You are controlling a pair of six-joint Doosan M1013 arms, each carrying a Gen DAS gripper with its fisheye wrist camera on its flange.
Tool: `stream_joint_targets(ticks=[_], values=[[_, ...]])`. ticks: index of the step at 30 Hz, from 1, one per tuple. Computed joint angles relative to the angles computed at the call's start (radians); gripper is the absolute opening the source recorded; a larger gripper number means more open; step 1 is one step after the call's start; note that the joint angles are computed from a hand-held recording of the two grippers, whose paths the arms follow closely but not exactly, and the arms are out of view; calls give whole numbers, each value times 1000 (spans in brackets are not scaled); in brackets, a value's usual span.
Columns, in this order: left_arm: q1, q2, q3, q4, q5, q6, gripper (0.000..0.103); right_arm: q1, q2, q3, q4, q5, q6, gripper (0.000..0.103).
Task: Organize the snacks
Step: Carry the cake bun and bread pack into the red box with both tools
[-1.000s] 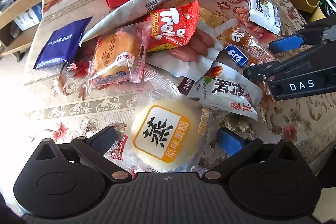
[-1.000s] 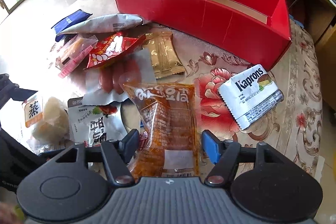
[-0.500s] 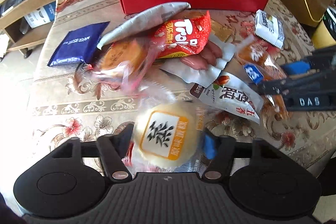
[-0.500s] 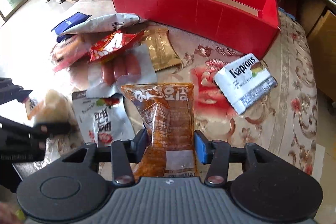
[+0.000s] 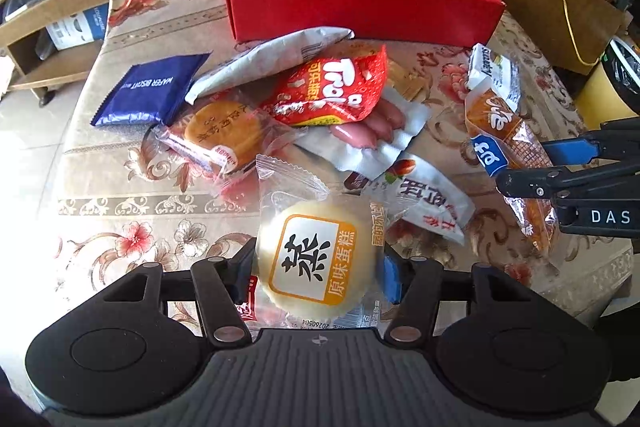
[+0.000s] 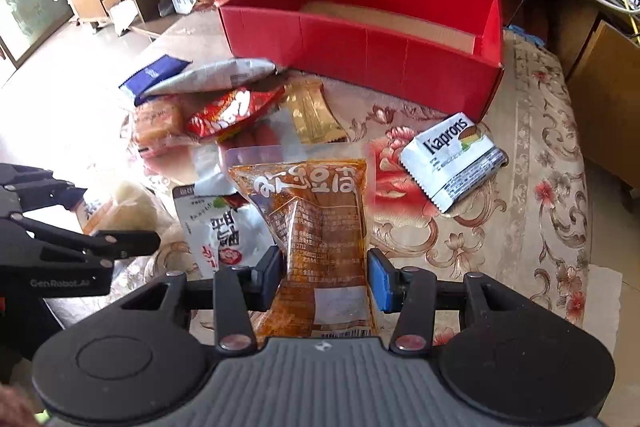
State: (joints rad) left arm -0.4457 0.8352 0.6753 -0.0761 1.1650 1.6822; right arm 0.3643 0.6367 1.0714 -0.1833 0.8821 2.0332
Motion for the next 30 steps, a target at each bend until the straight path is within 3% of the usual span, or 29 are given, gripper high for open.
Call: stream_joint_targets(ticks=[7, 18, 30], values=[[-10, 6, -25, -25, -30, 22, 65, -1, -6, -3, -16, -30, 22, 44], [-21, 62, -147, -25, -30, 17, 65, -11, 3, -43, -42, -61, 66, 44], [-32, 175, -381, 10, 33, 3, 65, -22, 31, -114, -89, -47, 98, 44]])
